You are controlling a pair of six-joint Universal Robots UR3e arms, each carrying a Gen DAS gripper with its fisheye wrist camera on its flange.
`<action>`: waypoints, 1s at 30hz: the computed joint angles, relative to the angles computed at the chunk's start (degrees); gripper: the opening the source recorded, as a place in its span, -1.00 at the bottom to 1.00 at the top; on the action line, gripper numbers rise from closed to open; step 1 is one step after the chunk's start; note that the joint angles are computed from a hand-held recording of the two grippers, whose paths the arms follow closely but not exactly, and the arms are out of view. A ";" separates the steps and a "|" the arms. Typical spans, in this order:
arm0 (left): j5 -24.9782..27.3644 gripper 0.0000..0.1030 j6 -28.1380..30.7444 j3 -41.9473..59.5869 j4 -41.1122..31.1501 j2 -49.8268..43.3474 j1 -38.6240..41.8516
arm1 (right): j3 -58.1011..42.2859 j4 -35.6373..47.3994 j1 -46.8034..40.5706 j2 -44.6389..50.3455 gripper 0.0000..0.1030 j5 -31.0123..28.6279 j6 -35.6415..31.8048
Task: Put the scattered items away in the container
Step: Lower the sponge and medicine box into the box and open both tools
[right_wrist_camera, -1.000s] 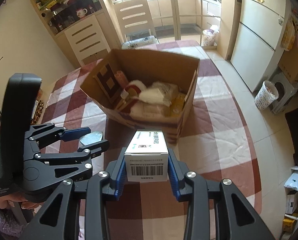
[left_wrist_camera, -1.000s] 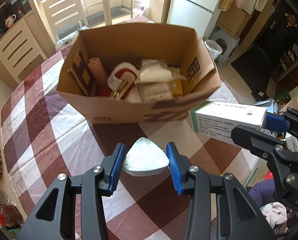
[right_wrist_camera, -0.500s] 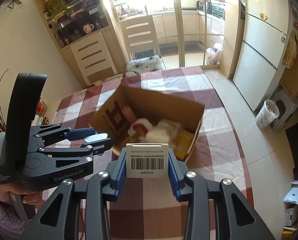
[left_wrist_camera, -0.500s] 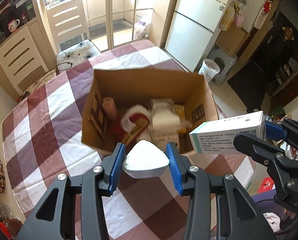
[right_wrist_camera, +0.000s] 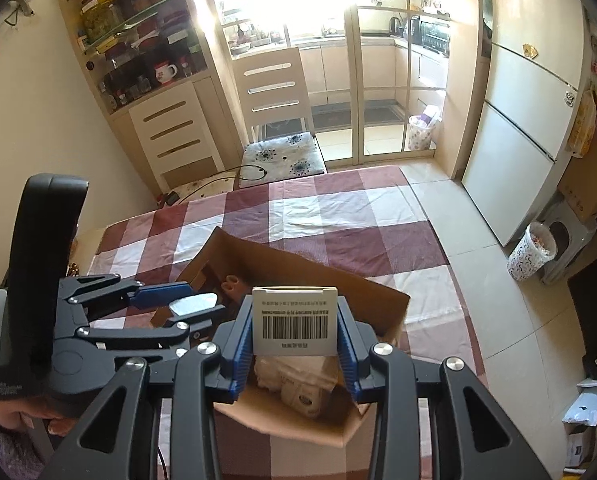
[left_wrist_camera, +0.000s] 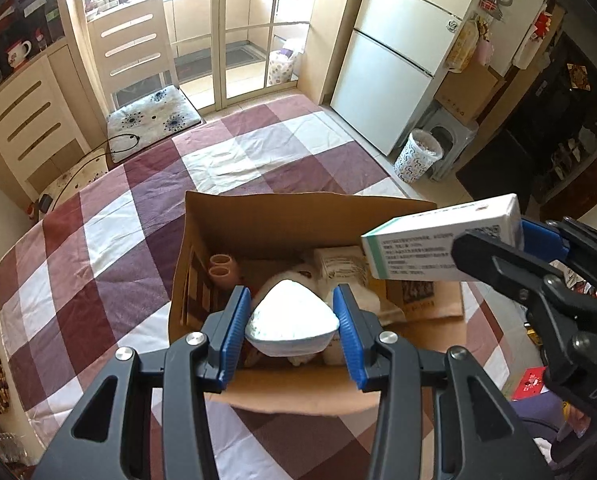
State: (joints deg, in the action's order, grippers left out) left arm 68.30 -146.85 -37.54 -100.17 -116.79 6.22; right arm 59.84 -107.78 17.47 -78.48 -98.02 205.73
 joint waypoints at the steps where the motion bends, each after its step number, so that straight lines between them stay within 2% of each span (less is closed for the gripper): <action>1: 0.13 -0.15 -0.35 0.65 0.04 -0.91 -0.26 | 0.04 -0.40 -0.46 0.68 -0.28 0.45 -0.17; 13: 3.25 -0.15 -1.86 -6.53 8.33 -4.58 -2.02 | 2.64 -3.67 -2.02 5.95 -0.28 2.67 -0.64; 30: 5.88 -0.14 0.28 -16.85 15.81 -3.21 -3.43 | 10.25 -6.86 -3.37 7.20 -0.27 6.34 -1.07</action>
State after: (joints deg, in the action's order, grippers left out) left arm 74.18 -146.58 -54.39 -84.36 -120.00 2.79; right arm 70.09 -114.64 14.10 -71.28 -91.68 204.67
